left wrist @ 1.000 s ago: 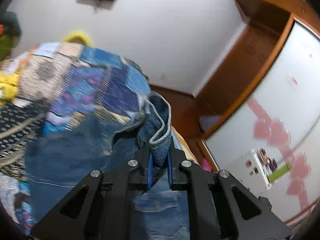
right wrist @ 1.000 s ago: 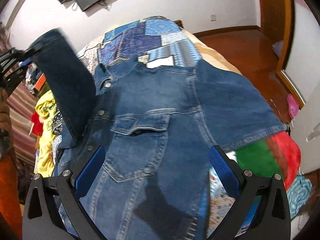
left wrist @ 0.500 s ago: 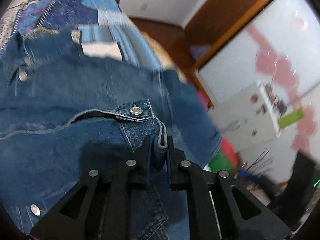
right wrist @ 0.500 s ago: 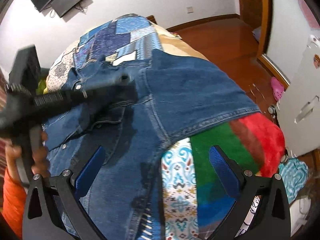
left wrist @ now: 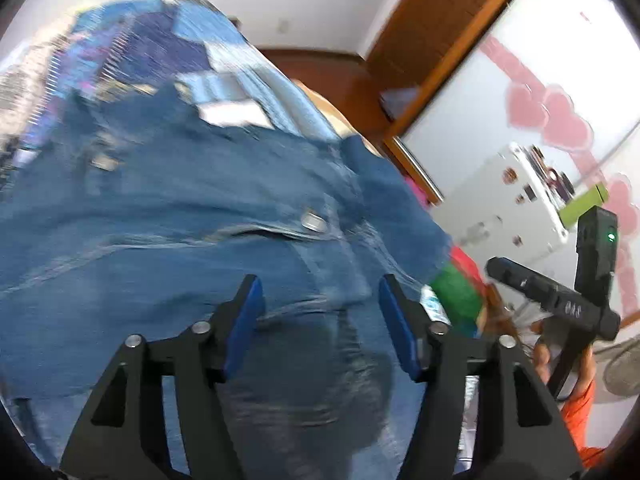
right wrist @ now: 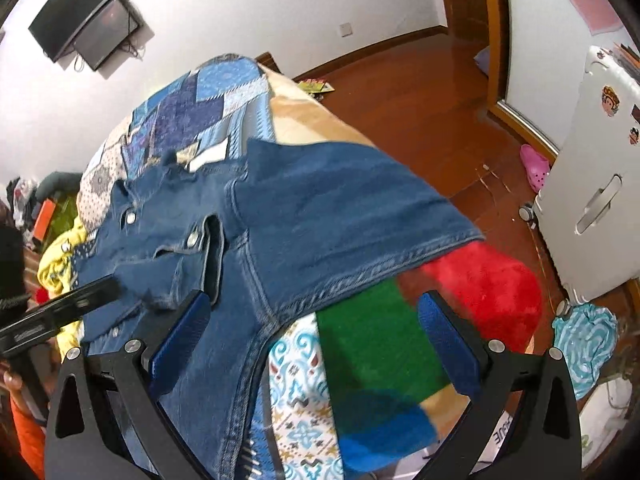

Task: Fold large clothes
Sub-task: 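Grasp the other sleeve with the right gripper and lift it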

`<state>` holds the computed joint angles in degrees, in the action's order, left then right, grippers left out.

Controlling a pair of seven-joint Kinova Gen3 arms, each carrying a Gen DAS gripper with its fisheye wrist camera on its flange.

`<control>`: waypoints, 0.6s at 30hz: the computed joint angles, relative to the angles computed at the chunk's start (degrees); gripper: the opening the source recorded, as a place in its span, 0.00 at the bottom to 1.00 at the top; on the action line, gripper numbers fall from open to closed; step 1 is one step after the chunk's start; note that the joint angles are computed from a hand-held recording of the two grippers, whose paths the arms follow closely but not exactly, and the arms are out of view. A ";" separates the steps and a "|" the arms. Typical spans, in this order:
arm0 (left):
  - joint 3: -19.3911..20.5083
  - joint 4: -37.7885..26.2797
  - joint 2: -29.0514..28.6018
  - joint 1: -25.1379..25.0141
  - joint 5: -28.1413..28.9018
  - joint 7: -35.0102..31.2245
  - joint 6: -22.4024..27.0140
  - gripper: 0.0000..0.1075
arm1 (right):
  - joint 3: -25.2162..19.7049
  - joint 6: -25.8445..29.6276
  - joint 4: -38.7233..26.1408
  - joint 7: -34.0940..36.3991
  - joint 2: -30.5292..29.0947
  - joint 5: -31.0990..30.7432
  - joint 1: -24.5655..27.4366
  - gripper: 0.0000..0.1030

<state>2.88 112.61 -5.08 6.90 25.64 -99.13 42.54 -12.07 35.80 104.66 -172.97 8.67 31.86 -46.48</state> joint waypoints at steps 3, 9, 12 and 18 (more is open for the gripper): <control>4.04 2.21 -4.81 -6.56 -6.99 4.68 -1.43 0.67 | -0.74 -1.83 1.04 1.81 0.01 -2.51 3.50 1.00; 5.14 6.47 -9.64 -11.90 -20.05 13.44 -1.68 0.72 | -10.12 -8.52 3.57 10.15 2.21 -12.54 18.73 1.00; -1.51 8.54 -9.98 -7.29 -23.36 16.23 -1.33 0.72 | -15.44 -12.69 4.49 16.74 4.93 -19.53 26.69 0.97; -6.90 13.31 -12.05 -9.48 -19.80 14.20 -1.68 0.72 | -22.77 -21.69 7.71 30.18 8.73 -33.37 38.46 0.91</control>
<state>-4.02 125.92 -17.13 -2.58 5.84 -84.94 40.86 -34.84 14.11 112.37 -142.79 17.40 -1.51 -8.02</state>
